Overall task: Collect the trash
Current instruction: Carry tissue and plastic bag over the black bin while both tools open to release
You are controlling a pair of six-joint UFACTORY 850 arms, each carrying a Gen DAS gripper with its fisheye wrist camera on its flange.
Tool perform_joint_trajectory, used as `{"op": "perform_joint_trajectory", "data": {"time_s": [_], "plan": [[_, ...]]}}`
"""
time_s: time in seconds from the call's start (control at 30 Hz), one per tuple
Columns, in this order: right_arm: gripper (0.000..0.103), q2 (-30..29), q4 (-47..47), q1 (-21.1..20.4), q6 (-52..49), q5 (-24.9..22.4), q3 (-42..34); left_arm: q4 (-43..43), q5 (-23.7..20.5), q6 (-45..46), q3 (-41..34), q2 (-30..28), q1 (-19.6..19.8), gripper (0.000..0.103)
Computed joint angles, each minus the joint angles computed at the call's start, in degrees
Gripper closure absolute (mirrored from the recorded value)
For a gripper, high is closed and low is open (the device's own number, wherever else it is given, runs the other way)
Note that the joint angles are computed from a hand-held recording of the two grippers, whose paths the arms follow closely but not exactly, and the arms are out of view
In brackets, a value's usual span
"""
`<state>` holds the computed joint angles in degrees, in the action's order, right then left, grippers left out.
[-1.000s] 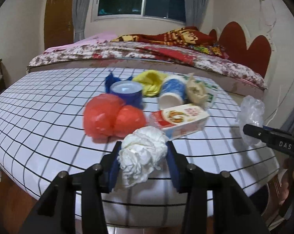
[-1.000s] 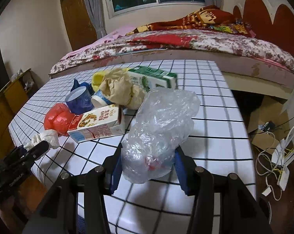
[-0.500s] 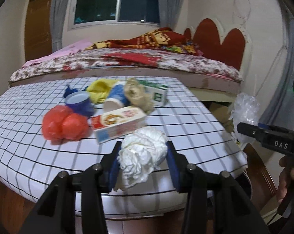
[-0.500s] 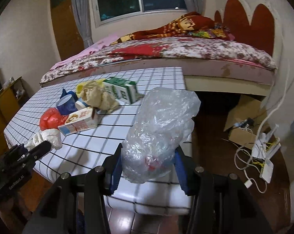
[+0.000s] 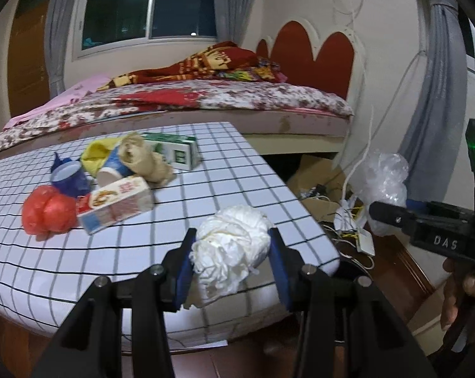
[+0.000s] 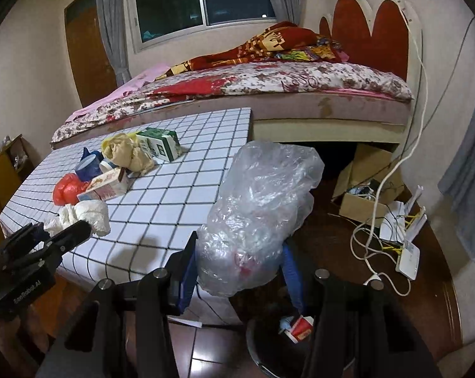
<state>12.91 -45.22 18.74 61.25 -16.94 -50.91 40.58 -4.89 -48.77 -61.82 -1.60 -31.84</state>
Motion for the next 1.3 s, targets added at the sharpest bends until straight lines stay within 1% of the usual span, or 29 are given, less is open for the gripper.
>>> {"op": "perform_joint_trajectory", "data": {"time_s": [0.17,0.23,0.3,0.37,0.5,0.53,0.63,0.73,0.87,0.93,1.03,1.2,1.3], "plan": [[0.052,2.75,3.51,-1.88,-2.81,-0.14,1.94,-5.38,-0.10,5.38,-0.55,-0.54,-2.65,0.058],[0.052,3.39,8.86,-3.31,-8.10,-0.03,2.56,-10.13,-0.10,10.29,-0.93,-0.87,-3.83,0.058],[0.052,3.93,10.51,-4.12,-9.59,-0.54,3.30,-12.97,-0.08,13.17,-1.18,-1.15,-4.77,0.058],[0.052,4.52,12.61,-4.98,-11.45,-0.81,4.08,-19.88,-0.07,19.96,-1.42,-1.60,-5.81,0.058],[0.052,6.25,14.13,-6.40,-13.36,-1.79,6.20,-31.02,-0.25,30.98,-1.69,-2.58,-7.84,0.058],[0.052,6.72,15.03,-6.89,-14.41,-2.09,6.89,-32.71,-0.39,32.61,-1.77,-2.82,-8.35,0.058],[0.052,7.90,18.80,-8.40,-18.34,-2.57,8.82,-41.44,-0.71,41.15,-1.90,-3.55,-9.74,0.058],[0.052,8.81,24.19,-10.37,-24.40,-2.91,10.93,-48.98,-1.34,48.65,-2.32,-4.54,-10.86,0.058],[0.052,10.03,30.05,-12.83,-32.12,-2.47,14.29,-56.00,-2.34,55.71,-2.95,-6.13,-11.80,0.058],[0.052,10.18,30.99,-13.66,-33.70,-2.46,15.35,-58.05,-3.15,57.52,-3.48,-7.27,-12.20,0.058],[0.052,10.26,35.60,-15.65,-39.15,-2.12,16.84,-61.58,-4.07,60.79,-3.98,-8.64,-12.39,0.058],[0.052,9.27,41.97,-17.76,-46.52,-1.55,17.44,-65.50,-5.38,64.39,-4.94,-10.78,-12.30,0.058],[0.052,8.13,44.46,-18.25,-49.51,-0.85,17.29,-69.17,-5.90,68.13,-5.64,-11.97,-12.39,0.058]]}}
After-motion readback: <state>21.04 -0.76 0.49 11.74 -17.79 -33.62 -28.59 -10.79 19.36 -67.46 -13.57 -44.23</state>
